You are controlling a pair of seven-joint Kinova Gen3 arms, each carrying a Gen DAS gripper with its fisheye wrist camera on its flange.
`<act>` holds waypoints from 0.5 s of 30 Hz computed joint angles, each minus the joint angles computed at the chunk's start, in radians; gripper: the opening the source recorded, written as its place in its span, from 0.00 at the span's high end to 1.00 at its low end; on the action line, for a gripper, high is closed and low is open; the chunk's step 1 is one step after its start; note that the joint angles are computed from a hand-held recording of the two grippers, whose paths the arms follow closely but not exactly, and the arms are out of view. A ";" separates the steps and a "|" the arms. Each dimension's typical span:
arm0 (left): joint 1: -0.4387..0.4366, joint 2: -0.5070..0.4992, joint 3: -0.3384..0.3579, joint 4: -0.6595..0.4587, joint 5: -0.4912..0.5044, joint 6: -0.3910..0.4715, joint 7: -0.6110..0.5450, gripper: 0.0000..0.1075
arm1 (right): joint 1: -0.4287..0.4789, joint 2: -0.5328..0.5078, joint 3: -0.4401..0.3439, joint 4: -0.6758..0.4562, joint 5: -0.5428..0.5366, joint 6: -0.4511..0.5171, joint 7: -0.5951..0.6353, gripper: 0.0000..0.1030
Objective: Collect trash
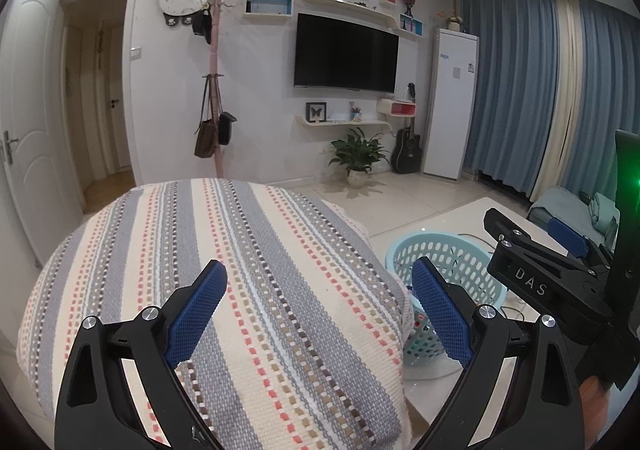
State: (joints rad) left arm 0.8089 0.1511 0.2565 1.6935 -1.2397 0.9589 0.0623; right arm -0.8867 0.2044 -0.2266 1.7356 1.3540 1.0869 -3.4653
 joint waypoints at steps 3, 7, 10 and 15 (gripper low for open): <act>0.000 0.001 0.000 0.000 0.002 0.000 0.000 0.15 | 0.000 0.000 0.000 0.002 0.002 0.001 -0.002 0.16; -0.003 -0.003 -0.002 0.003 0.004 -0.009 -0.001 0.15 | 0.001 -0.001 0.000 0.002 0.001 -0.001 -0.001 0.16; 0.000 -0.003 0.000 0.005 -0.005 -0.002 0.004 0.15 | 0.002 -0.001 -0.001 0.002 -0.001 -0.003 0.000 0.16; -0.001 -0.003 0.001 0.006 -0.006 0.000 0.007 0.15 | 0.001 0.000 0.000 -0.005 -0.003 -0.002 0.010 0.16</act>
